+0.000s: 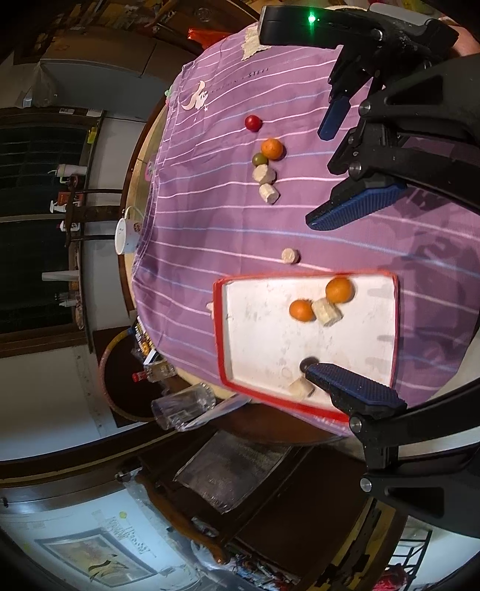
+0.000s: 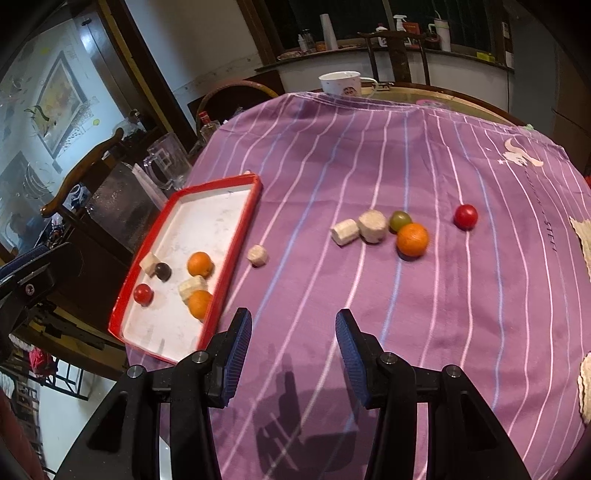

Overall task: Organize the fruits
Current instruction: 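Withdraw both tools from the tray and move toward the remaining items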

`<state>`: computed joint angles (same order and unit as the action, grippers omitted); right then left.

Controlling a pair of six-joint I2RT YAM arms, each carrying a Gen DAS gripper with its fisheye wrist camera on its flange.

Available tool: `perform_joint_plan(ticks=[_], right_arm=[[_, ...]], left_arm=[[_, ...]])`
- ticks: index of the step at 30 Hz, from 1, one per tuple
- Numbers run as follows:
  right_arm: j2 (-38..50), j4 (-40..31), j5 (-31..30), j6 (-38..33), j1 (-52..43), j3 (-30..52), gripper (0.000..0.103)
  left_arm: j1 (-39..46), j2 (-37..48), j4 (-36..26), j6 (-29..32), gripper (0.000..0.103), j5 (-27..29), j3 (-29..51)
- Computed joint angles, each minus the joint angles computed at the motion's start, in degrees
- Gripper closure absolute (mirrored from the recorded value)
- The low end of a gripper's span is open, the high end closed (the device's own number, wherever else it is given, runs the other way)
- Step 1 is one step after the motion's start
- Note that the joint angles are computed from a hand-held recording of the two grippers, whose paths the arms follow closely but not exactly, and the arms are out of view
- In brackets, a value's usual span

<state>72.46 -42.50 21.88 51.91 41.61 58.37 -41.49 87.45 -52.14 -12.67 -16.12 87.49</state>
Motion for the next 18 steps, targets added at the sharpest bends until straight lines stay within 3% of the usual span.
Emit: perform_joint_plan(ticks=[11, 18], right_arm=[[-7.93, -3.77, -5.52, -1.31, -9.26, -10.09, 0.051], [-12.84, -3.4, -10.63, -8.2, -19.58, -15.98, 0.051]], left_arm=[[-0.69, 11.22, 3.17, -9.06, 0.029, 13.36, -0.16], [-2.67, 20.24, 5.3, -11.14, 0.029, 18.96, 4.56]])
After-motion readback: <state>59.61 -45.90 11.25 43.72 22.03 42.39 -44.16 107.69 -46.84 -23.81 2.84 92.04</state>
